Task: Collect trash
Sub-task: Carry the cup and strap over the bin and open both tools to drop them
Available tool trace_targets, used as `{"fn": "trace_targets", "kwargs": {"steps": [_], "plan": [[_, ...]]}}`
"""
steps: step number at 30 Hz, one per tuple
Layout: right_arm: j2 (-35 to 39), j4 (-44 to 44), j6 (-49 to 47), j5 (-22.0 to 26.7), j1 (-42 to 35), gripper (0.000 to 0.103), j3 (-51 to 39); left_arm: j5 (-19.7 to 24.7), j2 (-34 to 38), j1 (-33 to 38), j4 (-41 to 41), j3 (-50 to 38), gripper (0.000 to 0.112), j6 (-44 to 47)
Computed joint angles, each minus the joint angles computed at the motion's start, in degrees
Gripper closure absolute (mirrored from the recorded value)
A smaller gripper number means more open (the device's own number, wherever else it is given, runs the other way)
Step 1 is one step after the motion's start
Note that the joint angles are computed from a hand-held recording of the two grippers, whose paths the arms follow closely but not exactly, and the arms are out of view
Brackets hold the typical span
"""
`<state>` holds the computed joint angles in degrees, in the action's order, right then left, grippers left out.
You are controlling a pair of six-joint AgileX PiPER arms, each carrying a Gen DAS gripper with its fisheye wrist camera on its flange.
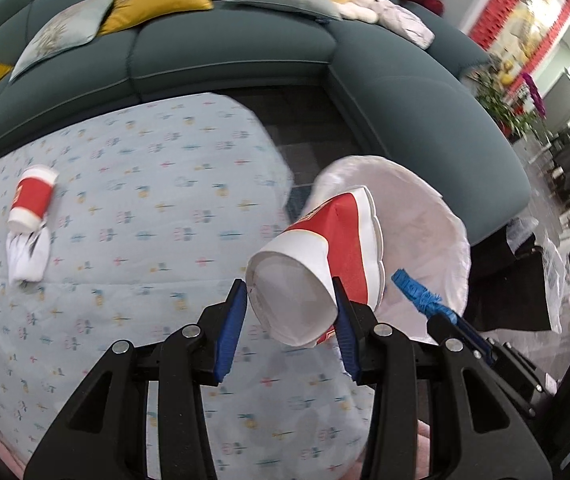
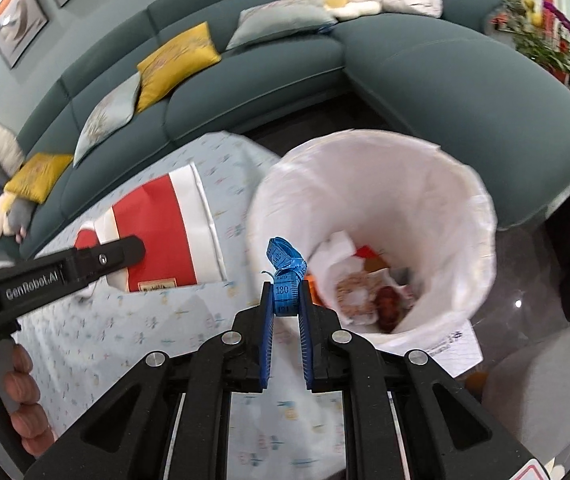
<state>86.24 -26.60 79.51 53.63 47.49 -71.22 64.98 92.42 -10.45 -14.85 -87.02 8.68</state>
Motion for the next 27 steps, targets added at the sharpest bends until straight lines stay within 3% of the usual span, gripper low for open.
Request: {"fn": "trace_targets", "kwargs": {"steps": [13,23,26,27], "plan": [[-8.26,-0.72,0.36,-1.11,-4.95,0.092,8.43,-0.92,2.37,-11.12,3.73,-2.23,0.072,-6.30],[-9.39,-0.42,-0.73,-2.45,-7.31,0.092,10.06,-1.28,3.66,-13.57,3.83,-3.57,0.071,-7.83],[-9.24,-0.56,-0.55,-2.26,-7.14,0.092,9.79,-1.45,3.78,-13.78,4.31,-3.83,0.052,-9.43],[-9.24,-0.62,-0.48,-2.23,-7.10,0.092,9.80,-2.06,3.52,-13.95,4.70,-3.59,0.051,-9.83]]}}
